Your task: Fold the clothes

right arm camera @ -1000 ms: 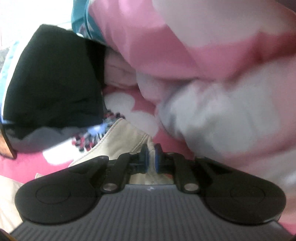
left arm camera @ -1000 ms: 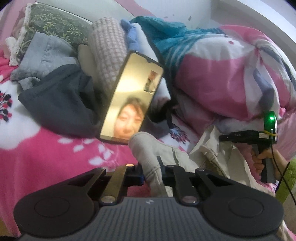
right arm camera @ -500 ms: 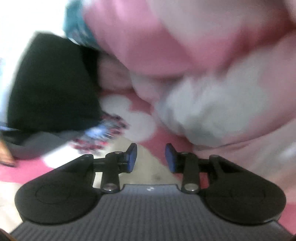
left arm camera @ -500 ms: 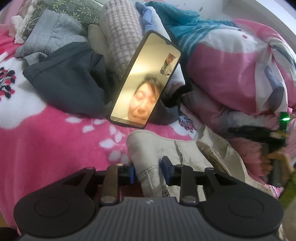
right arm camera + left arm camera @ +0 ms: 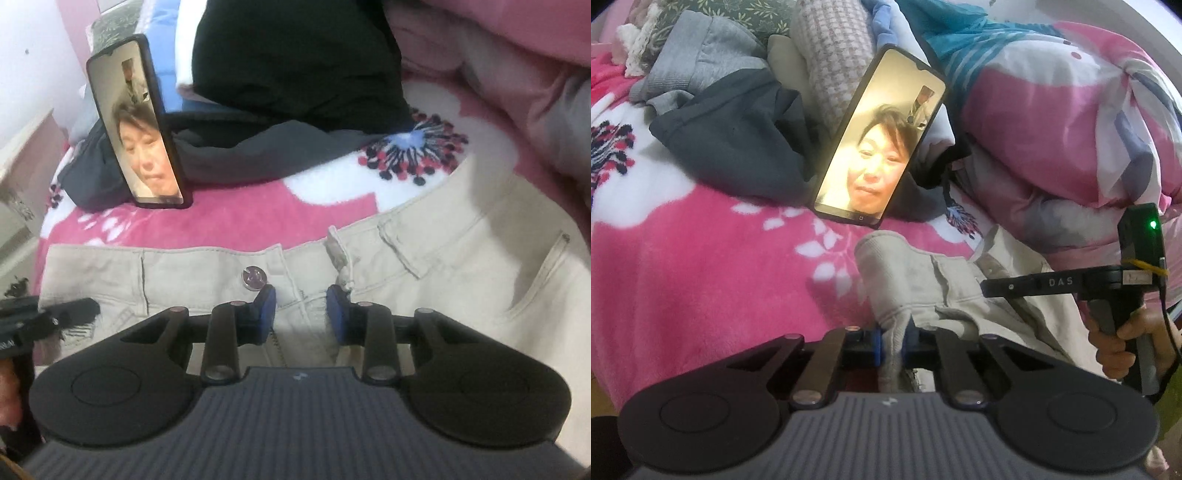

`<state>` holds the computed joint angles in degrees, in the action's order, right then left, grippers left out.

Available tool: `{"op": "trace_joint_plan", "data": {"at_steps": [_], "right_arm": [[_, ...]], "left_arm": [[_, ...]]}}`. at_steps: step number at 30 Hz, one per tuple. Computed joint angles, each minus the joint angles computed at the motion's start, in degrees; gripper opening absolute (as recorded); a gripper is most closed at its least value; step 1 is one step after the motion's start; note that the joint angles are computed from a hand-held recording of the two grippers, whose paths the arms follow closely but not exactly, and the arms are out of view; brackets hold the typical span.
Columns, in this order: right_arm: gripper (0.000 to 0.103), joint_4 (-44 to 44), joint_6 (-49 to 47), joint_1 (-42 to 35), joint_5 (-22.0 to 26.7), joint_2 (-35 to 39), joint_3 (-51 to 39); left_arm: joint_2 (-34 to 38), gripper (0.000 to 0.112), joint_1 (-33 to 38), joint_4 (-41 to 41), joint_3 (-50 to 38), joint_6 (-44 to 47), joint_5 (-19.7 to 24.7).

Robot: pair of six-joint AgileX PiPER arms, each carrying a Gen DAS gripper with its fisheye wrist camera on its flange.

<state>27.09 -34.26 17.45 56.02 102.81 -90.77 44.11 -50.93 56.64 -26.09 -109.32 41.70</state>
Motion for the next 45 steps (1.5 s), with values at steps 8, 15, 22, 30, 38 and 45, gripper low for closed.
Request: {"op": "trace_joint_plan", "data": {"at_steps": [8, 15, 22, 30, 38, 45], "right_arm": [[0.004, -6.8, -0.2, 4.2, -5.2, -5.6, 7.0], [0.002, -20.5, 8.6, 9.3, -15.8, -8.8, 11.9], [0.006, -21.0, 9.6, 9.3, -20.2, -11.0, 15.8], [0.023, -23.9, 11.6, 9.4, -23.2, -12.8, 16.9], [0.004, -16.9, 10.3, 7.8, -26.2, -10.7, 17.0], [0.007, -21.0, 13.6, 9.8, -26.7, -8.1, 16.7]], "left_arm": [[0.2, 0.014, -2.8, 1.8, 0.2, -1.7, 2.6], [0.2, 0.021, -2.8, 0.6, -0.7, -0.1, 2.8], [2.1, 0.023, -8.0, 4.2, -0.8, -4.9, 7.7], [2.9, 0.023, -9.7, 6.5, -0.3, -7.3, 9.2], [2.6, 0.023, -10.1, 7.5, 0.4, -8.6, 9.1], [0.4, 0.024, -8.9, 6.6, 0.9, -8.3, 7.6]]}}
